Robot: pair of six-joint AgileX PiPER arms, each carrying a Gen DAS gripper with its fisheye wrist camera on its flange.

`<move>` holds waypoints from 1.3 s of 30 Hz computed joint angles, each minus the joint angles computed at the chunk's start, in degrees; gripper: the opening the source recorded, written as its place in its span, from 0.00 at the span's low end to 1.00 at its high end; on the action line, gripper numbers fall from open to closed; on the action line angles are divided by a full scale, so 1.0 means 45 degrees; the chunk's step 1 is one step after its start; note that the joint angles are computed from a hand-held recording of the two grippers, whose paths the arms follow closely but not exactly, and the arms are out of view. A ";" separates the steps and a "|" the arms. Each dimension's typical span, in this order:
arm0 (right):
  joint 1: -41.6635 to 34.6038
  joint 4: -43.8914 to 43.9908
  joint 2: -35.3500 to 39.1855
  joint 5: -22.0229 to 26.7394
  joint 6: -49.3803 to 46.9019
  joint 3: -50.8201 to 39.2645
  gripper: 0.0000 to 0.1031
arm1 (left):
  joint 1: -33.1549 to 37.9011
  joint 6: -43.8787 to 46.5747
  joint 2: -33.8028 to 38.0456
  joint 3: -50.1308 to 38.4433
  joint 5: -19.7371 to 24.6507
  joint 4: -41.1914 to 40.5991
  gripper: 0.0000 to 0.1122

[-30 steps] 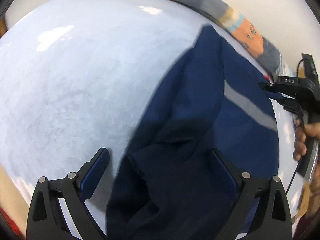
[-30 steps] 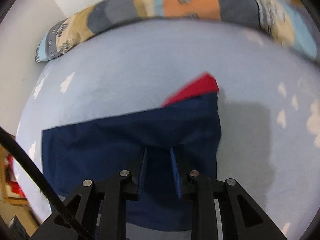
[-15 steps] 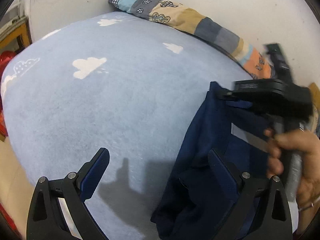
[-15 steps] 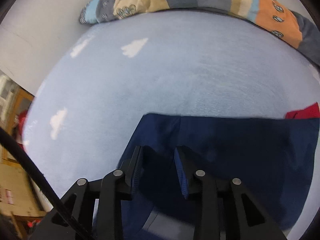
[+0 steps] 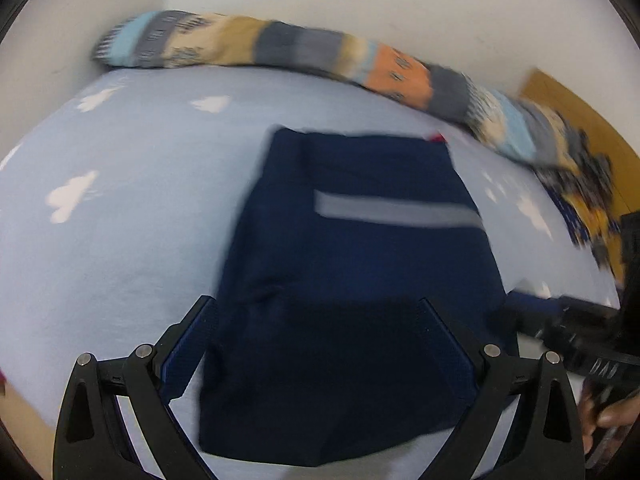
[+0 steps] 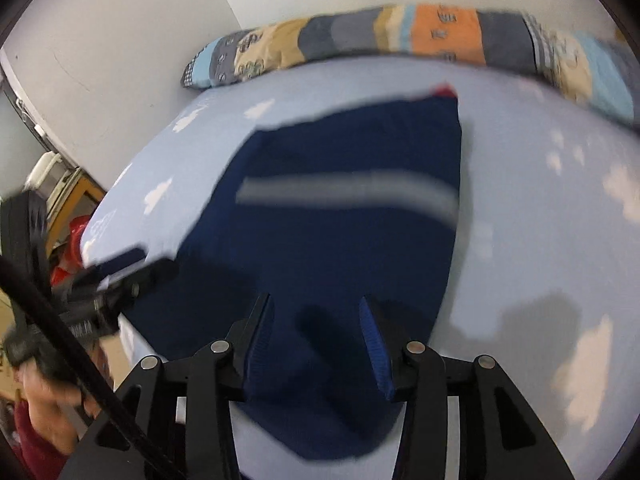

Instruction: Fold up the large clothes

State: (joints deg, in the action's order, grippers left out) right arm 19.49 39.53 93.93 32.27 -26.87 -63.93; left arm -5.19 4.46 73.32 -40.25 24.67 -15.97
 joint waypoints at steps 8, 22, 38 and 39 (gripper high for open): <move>-0.0885 0.3326 0.1010 0.0468 -0.3715 0.0813 0.47 | 0.0202 -0.1231 0.2040 -0.0239 0.0248 0.1880 0.71; -0.0942 0.2970 -0.0139 0.1248 -0.3278 0.2191 0.42 | 0.3554 0.2649 0.1358 -0.0640 0.1826 -0.1890 0.71; -0.5810 0.7424 0.2614 0.4821 -0.4981 0.0518 0.69 | 0.7194 0.8026 0.7731 -0.5636 0.8148 -0.8699 0.85; -0.5717 0.7447 0.2698 0.4821 -0.4998 0.0476 0.69 | 0.7022 0.8211 0.7782 -0.5657 0.8255 -0.8812 0.85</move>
State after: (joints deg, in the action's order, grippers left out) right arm -6.23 73.04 106.07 53.96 -49.36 -61.79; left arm 26.41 41.41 108.34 -65.70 61.82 -55.62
